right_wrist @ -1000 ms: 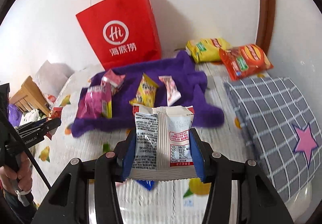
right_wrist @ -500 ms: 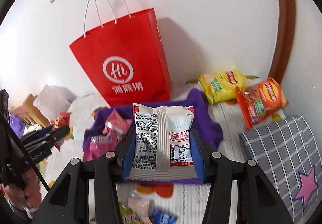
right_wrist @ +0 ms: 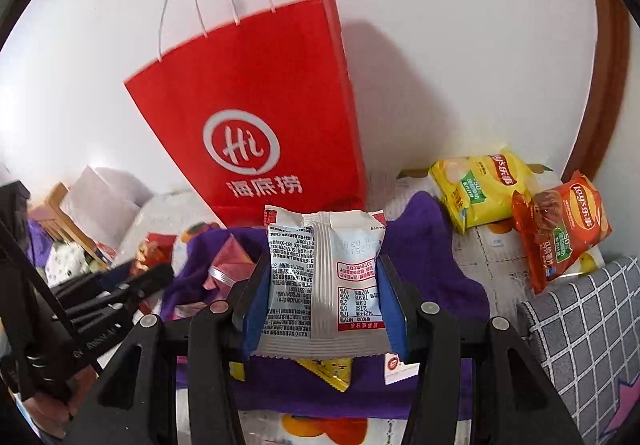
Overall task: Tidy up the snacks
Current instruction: 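Carry the red packet and white sachet over the purple towel with both tools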
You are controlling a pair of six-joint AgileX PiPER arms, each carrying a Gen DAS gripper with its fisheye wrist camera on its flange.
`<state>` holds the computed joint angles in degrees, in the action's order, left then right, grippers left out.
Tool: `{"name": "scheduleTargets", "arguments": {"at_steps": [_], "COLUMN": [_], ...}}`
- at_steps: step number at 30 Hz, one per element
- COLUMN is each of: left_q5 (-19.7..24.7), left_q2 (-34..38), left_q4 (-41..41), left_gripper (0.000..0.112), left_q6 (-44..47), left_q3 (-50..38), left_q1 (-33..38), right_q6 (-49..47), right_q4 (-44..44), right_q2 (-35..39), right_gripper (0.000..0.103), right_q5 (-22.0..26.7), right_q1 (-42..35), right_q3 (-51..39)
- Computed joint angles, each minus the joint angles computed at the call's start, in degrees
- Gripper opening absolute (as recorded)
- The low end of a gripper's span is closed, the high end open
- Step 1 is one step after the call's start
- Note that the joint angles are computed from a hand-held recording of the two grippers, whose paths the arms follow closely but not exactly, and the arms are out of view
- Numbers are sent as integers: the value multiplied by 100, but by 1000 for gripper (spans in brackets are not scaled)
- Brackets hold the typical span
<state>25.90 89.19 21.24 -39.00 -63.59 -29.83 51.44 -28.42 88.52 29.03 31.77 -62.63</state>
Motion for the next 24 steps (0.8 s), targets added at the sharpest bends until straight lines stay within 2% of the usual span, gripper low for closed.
{"name": "scheduleTargets", "arguments": {"at_steps": [3, 14, 24], "left_q5": [-98, -42, -39], "left_q2": [17, 302, 333], "left_q4": [-302, 330, 274], "left_gripper": [37, 37, 37], "left_q6": [263, -357, -327], "left_q3": [41, -45, -62], "left_q1": [131, -14, -2], "right_q6": [-90, -519, -406], "right_q4": [65, 399, 285], "right_q2": [39, 244, 346], "right_gripper": [50, 50, 50], "right_q5": [-51, -205, -183], "right_q1": [-80, -292, -284], "right_q3": [68, 122, 140]}}
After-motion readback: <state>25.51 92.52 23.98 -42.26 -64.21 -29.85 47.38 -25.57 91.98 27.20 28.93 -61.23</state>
